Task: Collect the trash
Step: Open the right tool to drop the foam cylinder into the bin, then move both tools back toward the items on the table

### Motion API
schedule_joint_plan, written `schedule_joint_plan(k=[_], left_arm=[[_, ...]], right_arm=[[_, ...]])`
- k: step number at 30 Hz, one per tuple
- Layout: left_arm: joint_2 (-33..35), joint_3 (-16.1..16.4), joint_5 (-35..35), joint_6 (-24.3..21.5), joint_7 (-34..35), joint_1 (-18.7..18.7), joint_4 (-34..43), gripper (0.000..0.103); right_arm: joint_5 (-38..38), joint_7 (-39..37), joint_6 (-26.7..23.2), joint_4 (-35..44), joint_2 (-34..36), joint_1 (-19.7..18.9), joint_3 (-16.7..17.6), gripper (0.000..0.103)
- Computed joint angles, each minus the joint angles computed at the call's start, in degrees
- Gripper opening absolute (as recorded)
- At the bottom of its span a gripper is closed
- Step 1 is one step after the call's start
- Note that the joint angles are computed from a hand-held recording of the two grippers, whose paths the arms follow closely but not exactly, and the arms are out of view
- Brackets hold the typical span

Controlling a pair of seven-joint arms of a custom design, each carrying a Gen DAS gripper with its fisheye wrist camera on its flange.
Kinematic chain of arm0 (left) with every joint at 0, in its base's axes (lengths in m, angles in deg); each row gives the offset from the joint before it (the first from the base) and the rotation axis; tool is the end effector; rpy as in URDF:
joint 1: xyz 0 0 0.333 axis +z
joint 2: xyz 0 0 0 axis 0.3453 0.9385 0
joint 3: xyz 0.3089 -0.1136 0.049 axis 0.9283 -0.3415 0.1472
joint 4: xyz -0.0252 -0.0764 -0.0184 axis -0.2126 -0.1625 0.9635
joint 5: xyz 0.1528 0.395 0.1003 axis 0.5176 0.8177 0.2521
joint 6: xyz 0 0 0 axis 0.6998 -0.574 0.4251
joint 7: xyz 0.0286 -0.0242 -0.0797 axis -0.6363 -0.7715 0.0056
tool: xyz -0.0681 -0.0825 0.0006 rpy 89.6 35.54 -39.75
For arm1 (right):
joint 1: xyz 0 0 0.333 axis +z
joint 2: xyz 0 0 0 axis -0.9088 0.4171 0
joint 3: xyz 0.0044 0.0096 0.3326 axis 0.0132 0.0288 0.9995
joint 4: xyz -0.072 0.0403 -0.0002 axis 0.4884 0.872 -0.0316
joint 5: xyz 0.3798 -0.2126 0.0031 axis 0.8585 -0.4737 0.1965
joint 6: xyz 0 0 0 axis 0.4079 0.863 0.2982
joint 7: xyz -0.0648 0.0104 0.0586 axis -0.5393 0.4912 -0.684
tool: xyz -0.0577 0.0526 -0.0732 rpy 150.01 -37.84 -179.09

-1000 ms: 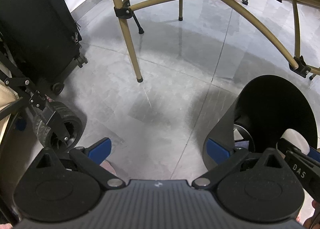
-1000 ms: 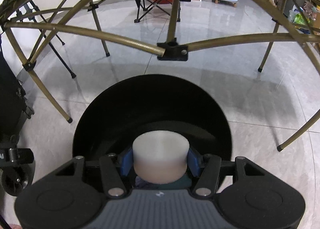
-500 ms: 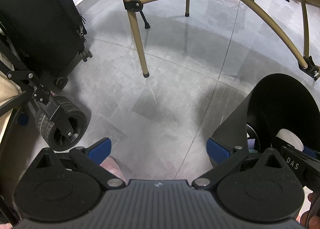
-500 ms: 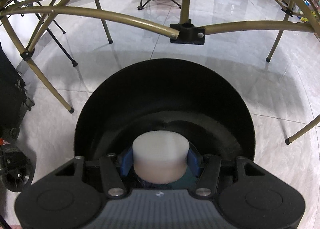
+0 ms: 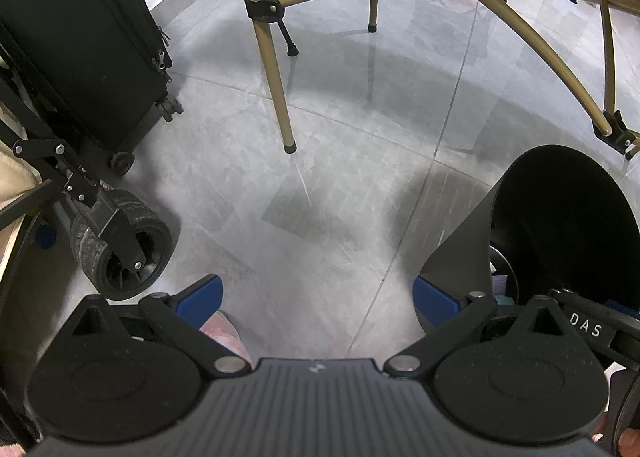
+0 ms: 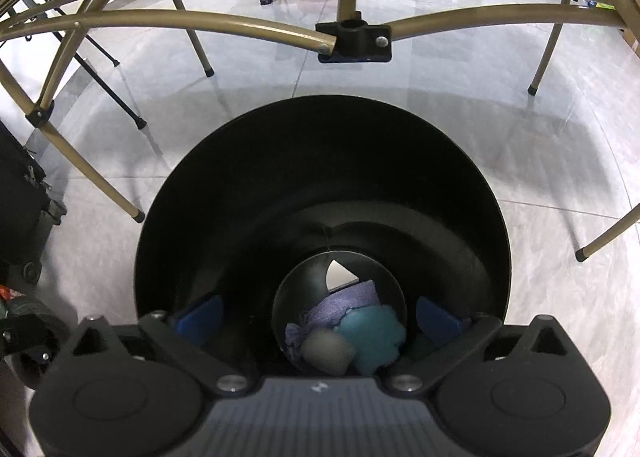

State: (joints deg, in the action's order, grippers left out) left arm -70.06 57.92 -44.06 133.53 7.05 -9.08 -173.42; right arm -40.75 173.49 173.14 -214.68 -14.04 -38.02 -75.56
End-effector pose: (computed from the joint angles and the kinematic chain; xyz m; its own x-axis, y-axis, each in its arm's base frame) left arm 0.4817 -0.4824 0.5012 -0.0466 -0.9936 -0.1029 -0.9322 0.0803 -0.3531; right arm 0.4187 0.3178 0.4268 -0.3716 -0.9208 -0.1188 -0.8406 0.3880 -0.3779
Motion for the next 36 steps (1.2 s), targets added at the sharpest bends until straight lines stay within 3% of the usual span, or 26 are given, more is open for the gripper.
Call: schedule_joint_plan(k=[16,36], left_arm=[[-1.12,-0.21,0.45,1.66,-0.4,-0.21,-0.68,0.103],[-7.24,-0.38,5.93,12.65,-5.25,0.2,-3.09,0.103]], right_arm=[[-1.98,1.06,-0.86,-0.35,-1.55,0.05,0.47,0.103],[-15.21,8.04,-2.51,-2.4,-13.74,-2.07,4.33,0.103]])
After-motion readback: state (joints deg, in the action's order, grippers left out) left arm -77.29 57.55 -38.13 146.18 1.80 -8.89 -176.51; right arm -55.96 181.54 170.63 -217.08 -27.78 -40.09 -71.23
